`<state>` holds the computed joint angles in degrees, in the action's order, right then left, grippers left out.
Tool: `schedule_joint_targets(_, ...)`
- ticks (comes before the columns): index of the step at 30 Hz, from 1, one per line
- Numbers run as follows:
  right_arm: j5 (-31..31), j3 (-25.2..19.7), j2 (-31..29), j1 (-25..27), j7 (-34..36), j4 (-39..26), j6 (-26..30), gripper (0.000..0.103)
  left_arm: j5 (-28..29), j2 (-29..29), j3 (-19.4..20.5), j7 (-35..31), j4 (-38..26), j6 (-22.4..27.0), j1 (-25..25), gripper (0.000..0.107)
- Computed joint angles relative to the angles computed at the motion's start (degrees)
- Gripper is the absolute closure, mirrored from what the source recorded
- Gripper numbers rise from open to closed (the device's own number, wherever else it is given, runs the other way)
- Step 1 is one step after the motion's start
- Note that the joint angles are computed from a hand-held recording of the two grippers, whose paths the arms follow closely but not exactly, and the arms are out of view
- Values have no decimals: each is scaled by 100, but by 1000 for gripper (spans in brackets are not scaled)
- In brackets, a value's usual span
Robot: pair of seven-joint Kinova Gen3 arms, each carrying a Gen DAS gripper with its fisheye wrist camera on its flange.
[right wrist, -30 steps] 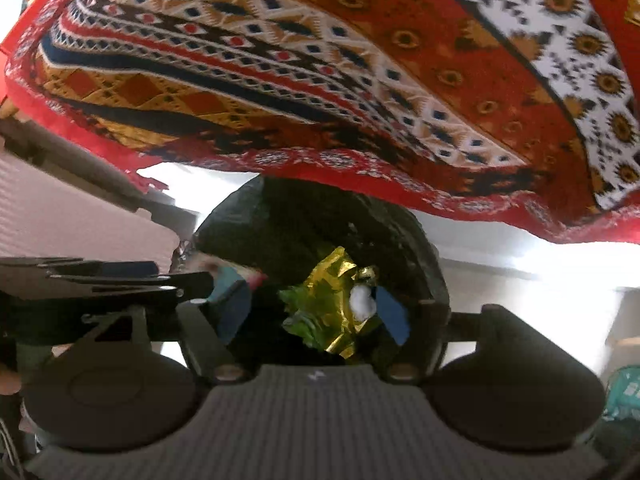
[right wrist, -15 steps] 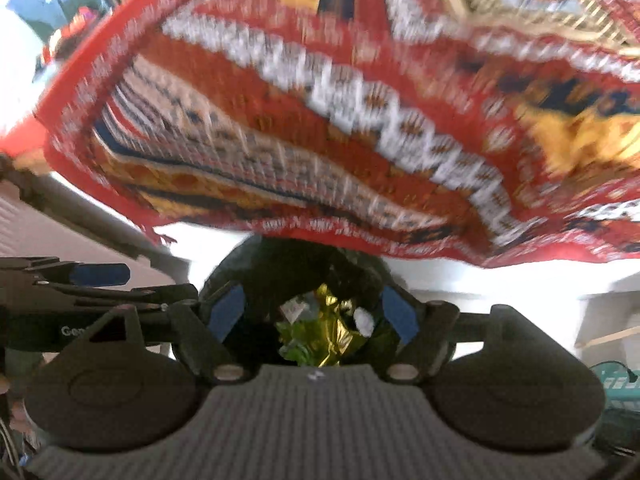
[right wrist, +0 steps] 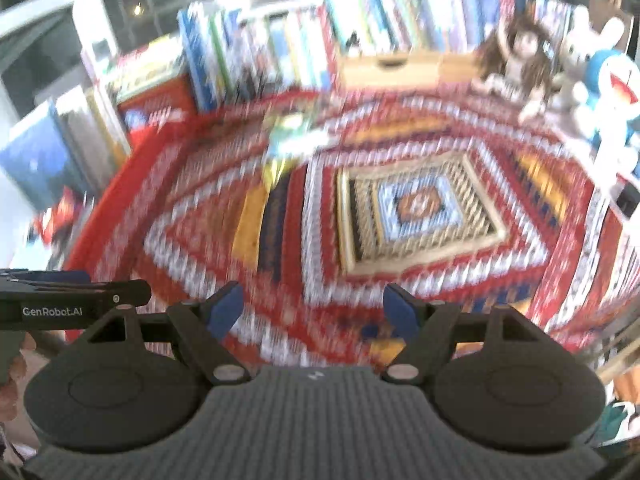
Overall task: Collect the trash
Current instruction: 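Move both open grippers back over the trash on the rug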
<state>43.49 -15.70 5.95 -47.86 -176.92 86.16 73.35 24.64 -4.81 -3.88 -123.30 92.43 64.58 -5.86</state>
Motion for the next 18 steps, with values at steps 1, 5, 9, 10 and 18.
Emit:
schedule_joint_targets(1, 86, 58, 42, 54, 94, -130, 18, 18, 56, 101, 39, 79, -202, 18, 28, 20)
schedule_joint_targets(5, 235, 308, 100, 368, 546, -424, -207, 18, -205, 566, 368, 667, -1044, -172, 235, 20)
schedule_joint_targets(9, 36, 609, 135, 930, 1243, -523, -934, 18, -743, 1066, 633, 1353, -1720, -546, 545, 20)
schedule_joint_targets(10, -66, 595, 168, 1195, 1476, -546, -1167, 18, -922, 1224, 722, 1586, -1901, -635, 610, 20)
schedule_joint_targets(18, -1051, -47, 857, 3319, 3340, -1344, -2204, 18, -2208, 2841, 705, 3321, -3907, -217, 1511, 20)
